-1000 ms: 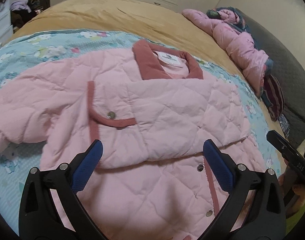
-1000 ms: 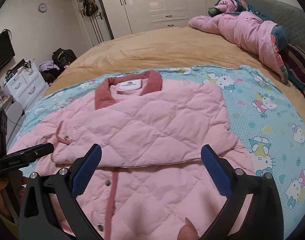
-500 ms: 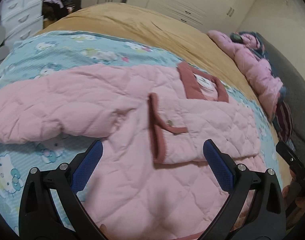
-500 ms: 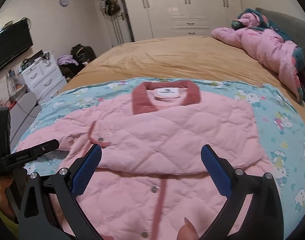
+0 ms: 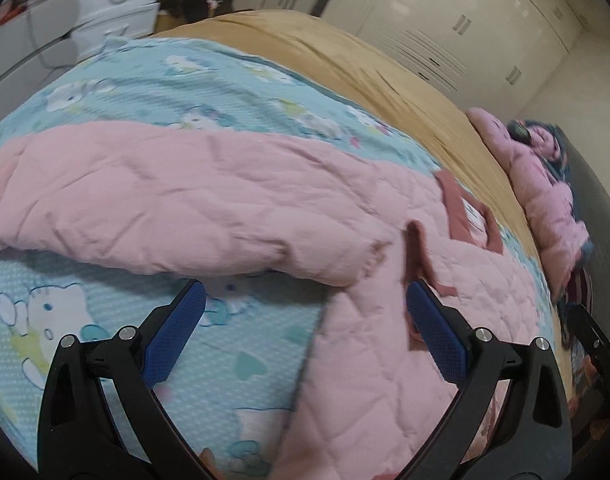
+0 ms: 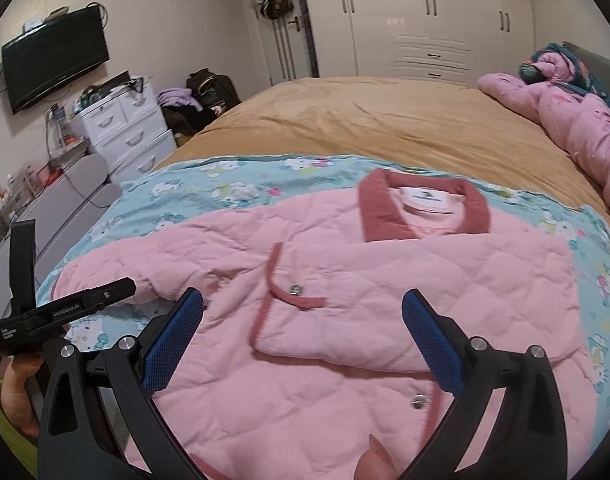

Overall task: Fold large clothes
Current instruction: 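Close the left tool on the cuff of that sleeve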

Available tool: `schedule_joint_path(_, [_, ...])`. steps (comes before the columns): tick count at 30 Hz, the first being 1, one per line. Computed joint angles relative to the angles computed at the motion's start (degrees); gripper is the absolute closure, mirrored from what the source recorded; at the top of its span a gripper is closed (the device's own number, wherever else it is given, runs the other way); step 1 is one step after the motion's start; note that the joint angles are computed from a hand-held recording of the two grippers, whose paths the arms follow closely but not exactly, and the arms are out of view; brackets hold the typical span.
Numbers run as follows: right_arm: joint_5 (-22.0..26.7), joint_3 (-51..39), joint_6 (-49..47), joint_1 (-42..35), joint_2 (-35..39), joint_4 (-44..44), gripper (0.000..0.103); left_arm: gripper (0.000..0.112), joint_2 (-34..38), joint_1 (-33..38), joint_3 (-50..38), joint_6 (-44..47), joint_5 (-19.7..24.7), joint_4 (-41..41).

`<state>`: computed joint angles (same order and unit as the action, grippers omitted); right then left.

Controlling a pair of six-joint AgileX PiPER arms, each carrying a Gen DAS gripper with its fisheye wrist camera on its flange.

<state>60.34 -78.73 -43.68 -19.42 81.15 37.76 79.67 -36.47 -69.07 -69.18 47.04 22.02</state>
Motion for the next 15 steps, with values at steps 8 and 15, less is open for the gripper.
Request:
schedule_joint_path(8, [-3.1, 1.4, 4.6, 9.2, -0.6, -3.7, 0.004, 0.018, -6.4, 7.2, 9.4, 0.4, -4.0, -3.0])
schedule_joint_path(15, [-5.1, 1.8, 8.1, 15.9, -0.3, -6.6, 0.004, 0.018, -10.0, 12.9, 15.2, 2.0, -6.9, -5.9])
